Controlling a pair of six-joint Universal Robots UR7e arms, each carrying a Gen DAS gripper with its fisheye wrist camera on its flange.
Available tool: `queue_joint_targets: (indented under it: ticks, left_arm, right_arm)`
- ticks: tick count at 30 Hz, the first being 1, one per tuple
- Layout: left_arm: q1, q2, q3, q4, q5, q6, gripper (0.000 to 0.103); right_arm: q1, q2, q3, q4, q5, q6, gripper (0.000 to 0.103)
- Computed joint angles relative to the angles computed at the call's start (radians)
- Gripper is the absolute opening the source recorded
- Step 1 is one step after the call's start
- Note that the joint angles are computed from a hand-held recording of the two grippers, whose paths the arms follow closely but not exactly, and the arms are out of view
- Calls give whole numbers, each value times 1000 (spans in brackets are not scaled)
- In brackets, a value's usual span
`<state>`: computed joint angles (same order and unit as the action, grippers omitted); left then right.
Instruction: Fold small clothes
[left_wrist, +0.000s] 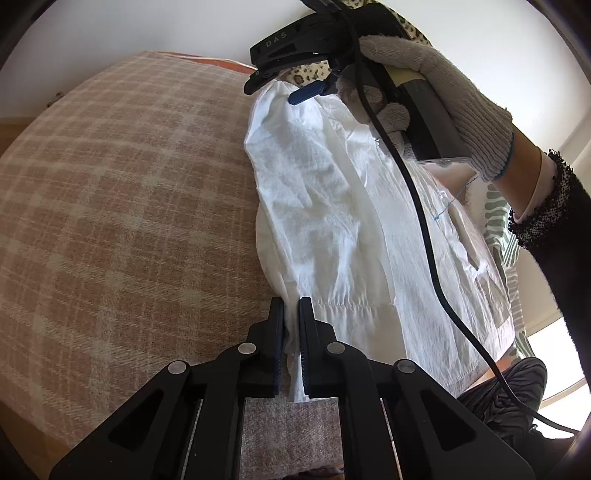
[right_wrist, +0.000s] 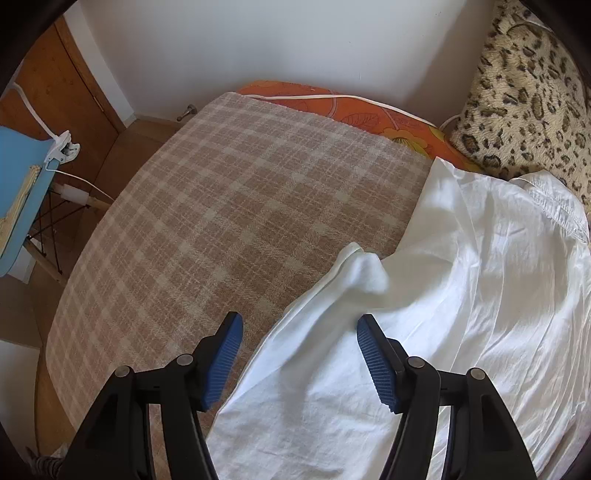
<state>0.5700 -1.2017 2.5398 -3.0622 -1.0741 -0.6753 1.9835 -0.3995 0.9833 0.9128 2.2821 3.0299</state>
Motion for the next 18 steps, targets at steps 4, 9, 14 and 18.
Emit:
queue_joint_targets:
  ticks: [4,9,14,18]
  left_arm:
    - [-17,14,-6,-17,-6,27,5]
    - [-46,42,-13,-37,-8,54,5]
    - [-62,62,-25,-44,-10,71,5]
    - [-74,80,-38,-48,-13,87,5]
  right_arm:
    - [-2,81,-97,48,82,27,64]
    - [-7,121,-157,77,105,38,56]
    - [-15,119,-149,67,135,44,22]
    - [-36,45,-74,25,58,28,5]
